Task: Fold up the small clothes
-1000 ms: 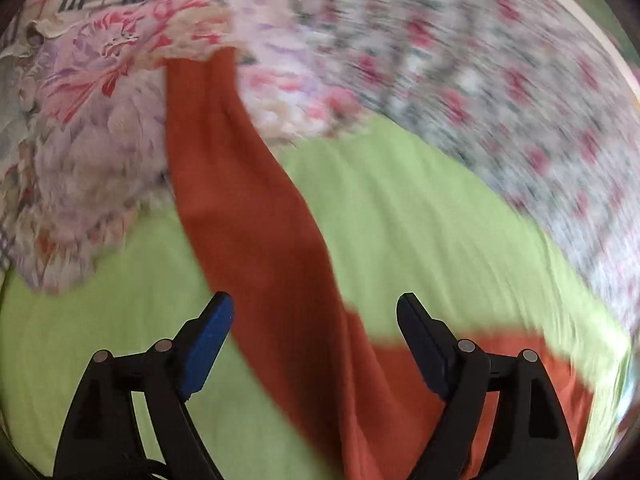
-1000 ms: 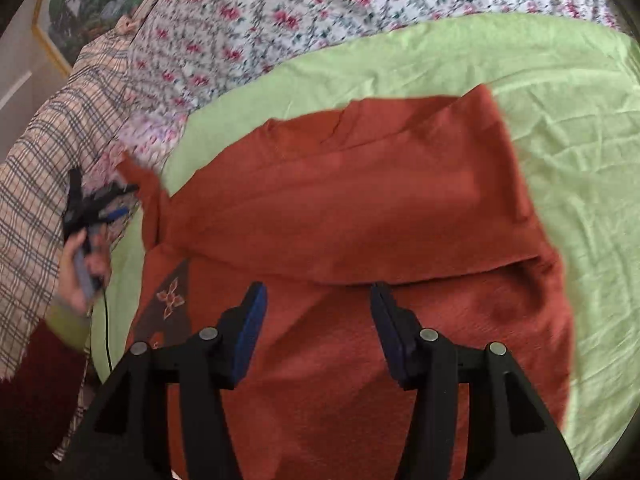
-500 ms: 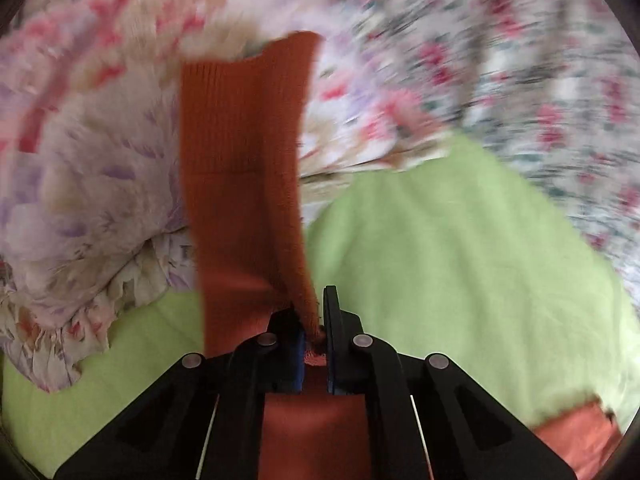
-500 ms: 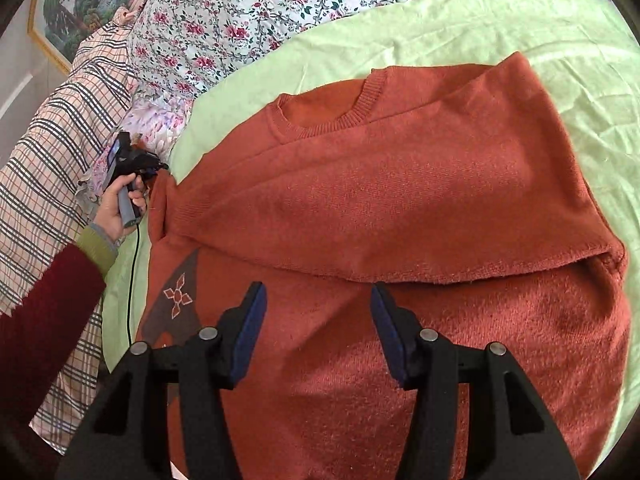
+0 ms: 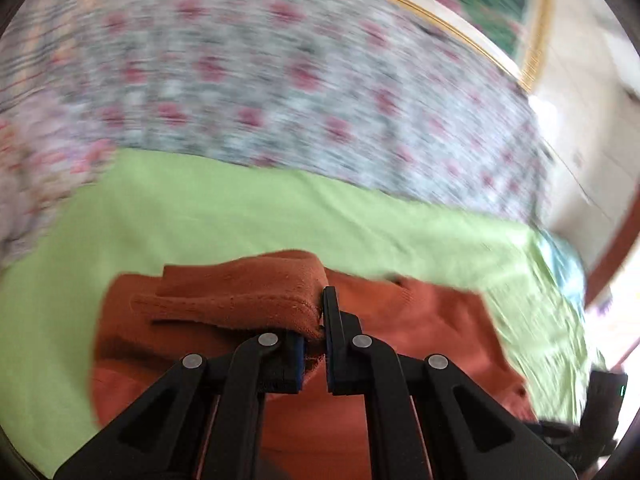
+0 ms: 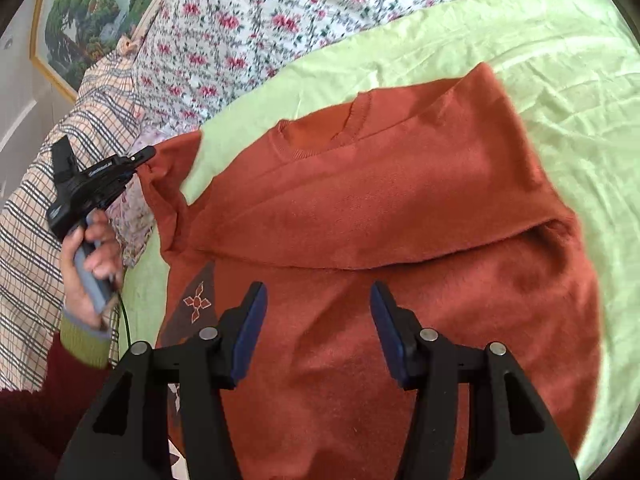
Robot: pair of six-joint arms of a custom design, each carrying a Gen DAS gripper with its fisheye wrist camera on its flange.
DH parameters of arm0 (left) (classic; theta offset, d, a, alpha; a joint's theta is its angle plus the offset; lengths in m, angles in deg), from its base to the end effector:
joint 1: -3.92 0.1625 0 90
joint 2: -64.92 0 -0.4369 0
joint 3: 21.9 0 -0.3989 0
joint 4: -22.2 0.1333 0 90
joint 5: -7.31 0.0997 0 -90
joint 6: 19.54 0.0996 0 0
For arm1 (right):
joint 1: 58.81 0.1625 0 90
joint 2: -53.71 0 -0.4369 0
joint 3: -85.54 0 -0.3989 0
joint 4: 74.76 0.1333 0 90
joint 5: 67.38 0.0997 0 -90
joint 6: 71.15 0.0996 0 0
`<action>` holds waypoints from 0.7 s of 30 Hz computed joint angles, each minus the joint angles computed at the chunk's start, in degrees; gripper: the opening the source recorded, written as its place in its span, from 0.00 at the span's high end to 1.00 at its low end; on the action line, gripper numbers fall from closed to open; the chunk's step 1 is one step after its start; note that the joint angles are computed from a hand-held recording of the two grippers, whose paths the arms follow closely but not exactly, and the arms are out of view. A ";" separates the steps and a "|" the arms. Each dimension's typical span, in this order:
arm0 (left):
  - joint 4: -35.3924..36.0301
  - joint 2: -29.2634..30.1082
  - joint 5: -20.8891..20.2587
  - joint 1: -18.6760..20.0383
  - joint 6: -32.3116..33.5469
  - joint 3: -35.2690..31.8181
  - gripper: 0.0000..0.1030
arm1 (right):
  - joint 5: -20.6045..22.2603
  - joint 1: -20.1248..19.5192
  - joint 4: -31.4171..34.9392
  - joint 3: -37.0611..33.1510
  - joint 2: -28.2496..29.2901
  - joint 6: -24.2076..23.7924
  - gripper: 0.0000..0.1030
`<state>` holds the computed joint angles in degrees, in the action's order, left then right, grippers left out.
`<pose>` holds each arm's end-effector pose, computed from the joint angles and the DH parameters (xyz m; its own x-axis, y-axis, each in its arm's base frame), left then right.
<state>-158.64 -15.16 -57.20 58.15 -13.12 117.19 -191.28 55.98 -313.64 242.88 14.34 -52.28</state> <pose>-0.0983 -0.4379 0.2271 -0.8041 0.4184 -0.4223 0.5902 0.6466 -0.4832 0.1874 -0.2204 0.0676 -0.9431 0.1687 0.2867 -0.0578 0.7655 -0.6409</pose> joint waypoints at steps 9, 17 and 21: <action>-7.65 20.64 -0.09 -6.18 -1.41 2.07 0.93 | -4.60 0.70 -5.03 4.43 -0.78 3.78 0.47; -5.45 19.84 0.60 -4.81 -1.77 6.09 0.47 | -4.98 0.29 -3.77 3.70 -1.74 3.02 0.47; -2.30 9.81 1.57 -5.54 -2.64 12.44 0.45 | -5.17 1.45 0.99 0.36 -3.02 0.42 0.47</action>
